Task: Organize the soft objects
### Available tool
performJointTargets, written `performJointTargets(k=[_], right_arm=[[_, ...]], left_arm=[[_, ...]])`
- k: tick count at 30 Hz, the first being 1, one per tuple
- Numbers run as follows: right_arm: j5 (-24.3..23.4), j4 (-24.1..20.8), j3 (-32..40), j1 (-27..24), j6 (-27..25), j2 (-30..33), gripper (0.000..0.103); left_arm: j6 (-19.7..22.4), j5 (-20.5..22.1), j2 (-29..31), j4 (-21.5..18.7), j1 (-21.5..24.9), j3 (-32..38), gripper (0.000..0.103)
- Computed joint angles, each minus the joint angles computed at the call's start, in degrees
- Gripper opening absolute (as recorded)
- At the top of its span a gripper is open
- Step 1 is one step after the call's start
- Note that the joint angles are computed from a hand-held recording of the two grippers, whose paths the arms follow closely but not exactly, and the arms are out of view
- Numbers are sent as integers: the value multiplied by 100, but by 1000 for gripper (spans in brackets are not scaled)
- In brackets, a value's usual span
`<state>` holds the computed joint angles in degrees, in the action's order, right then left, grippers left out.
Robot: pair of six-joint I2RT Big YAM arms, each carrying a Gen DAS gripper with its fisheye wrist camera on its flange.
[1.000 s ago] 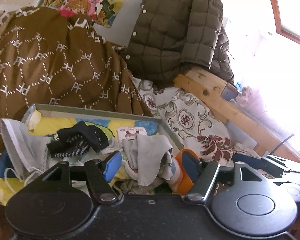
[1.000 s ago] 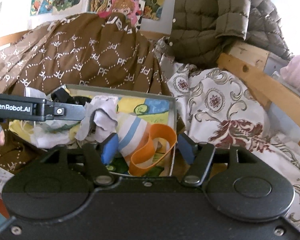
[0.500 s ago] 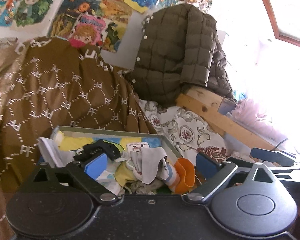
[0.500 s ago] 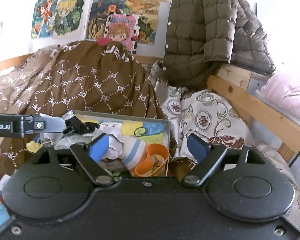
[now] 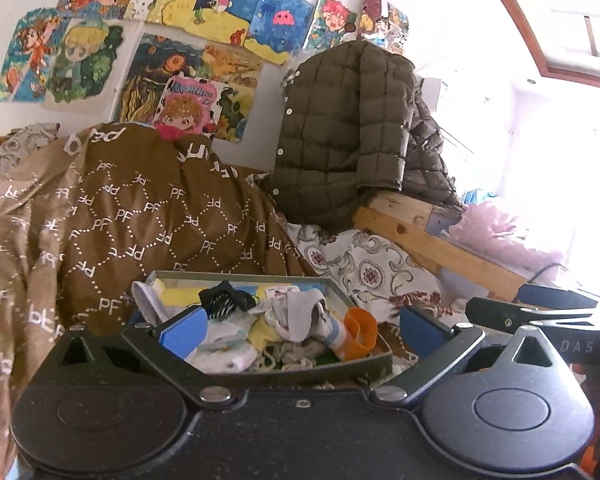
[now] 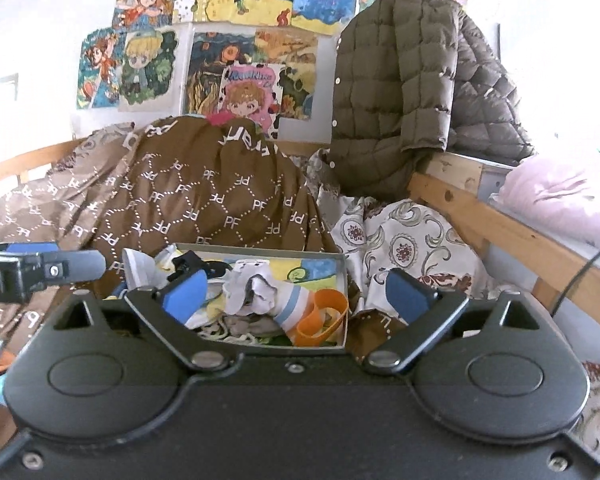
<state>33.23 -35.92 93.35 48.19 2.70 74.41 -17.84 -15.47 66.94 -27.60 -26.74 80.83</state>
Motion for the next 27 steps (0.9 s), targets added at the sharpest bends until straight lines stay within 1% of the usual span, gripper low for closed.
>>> performJointTargets(k=[3, 12, 17, 19, 22, 25, 27], right_arm=[[240, -55, -301, 258, 129, -320, 96], [1046, -413, -984, 1033, 715, -986, 97], [1660, -604, -1301, 1631, 1054, -1316, 98], [1928, -723, -1409, 1896, 1203, -1431, 101], [2360, -1017, -1580, 2349, 1562, -1613, 102], [2657, -1339, -1637, 2619, 1912, -1686, 102], [2852, -1655, -1674, 2833, 2295, -1739, 102]], left_arm=[[-79, -292, -296, 59, -237, -316, 102], [-420, -858, -824, -75, -771, -860, 102], [-686, -1354, -1005, -196, -1063, -1033, 102], [-814, -1518, -1063, -260, -1158, -1090, 102], [-1014, -1734, -1146, -372, -1290, -1176, 102], [-1157, -1890, -1195, -519, -1399, -1230, 102], [-1221, -1994, -1225, -638, -1485, -1260, 102]])
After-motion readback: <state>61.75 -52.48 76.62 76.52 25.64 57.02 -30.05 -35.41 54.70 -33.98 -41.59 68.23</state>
